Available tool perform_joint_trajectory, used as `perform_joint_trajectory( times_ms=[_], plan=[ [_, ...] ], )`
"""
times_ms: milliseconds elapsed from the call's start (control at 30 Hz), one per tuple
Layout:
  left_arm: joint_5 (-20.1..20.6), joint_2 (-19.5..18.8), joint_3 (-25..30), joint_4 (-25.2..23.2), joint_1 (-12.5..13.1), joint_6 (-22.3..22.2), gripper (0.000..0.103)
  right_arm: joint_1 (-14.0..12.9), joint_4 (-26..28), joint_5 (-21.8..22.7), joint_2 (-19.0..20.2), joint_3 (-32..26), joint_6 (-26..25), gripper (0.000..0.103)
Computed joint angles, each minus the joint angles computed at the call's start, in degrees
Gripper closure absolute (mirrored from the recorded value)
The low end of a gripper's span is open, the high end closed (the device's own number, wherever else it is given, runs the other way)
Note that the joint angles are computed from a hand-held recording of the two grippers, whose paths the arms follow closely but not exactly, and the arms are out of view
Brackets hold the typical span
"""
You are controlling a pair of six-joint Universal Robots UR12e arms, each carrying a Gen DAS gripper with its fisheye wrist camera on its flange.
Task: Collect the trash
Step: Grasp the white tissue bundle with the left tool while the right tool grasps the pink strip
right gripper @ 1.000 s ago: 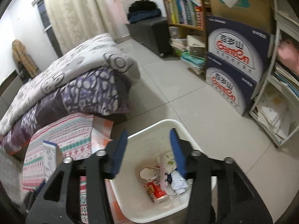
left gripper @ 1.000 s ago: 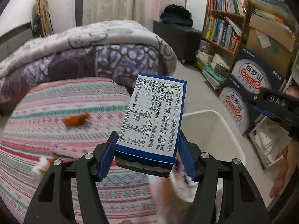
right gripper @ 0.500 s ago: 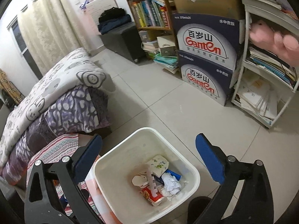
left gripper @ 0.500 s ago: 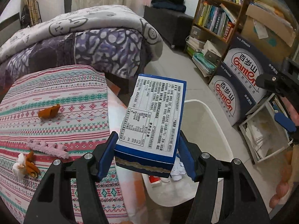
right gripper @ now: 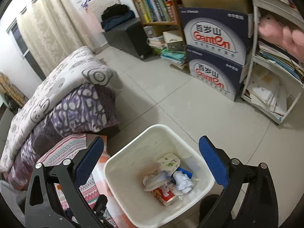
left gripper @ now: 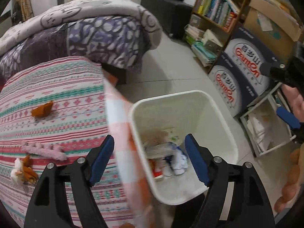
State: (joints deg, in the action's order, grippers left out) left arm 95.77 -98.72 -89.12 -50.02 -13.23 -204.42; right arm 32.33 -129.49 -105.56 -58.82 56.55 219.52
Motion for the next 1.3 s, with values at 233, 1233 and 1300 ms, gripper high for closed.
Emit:
perform_joint_trajectory(
  times_ms=[233, 1233, 1300],
  plan=[
    [4.1, 2.9, -3.3, -3.0, 2.1, -0.1, 0.028, 1.4, 2.3, 2.4, 2.3, -3.5, -4.6, 0.007],
    [2.4, 15.2, -14.7, -19.4, 15.4, 10.3, 0.036, 7.9, 20.5, 14.0, 16.0, -25.1, -25.5, 0.007],
    [2.4, 15.1, -15.2, -19.0, 15.6, 10.6, 0.040, 8.1, 21.6, 14.5, 16.9, -26.5, -26.2, 0.007]
  ],
)
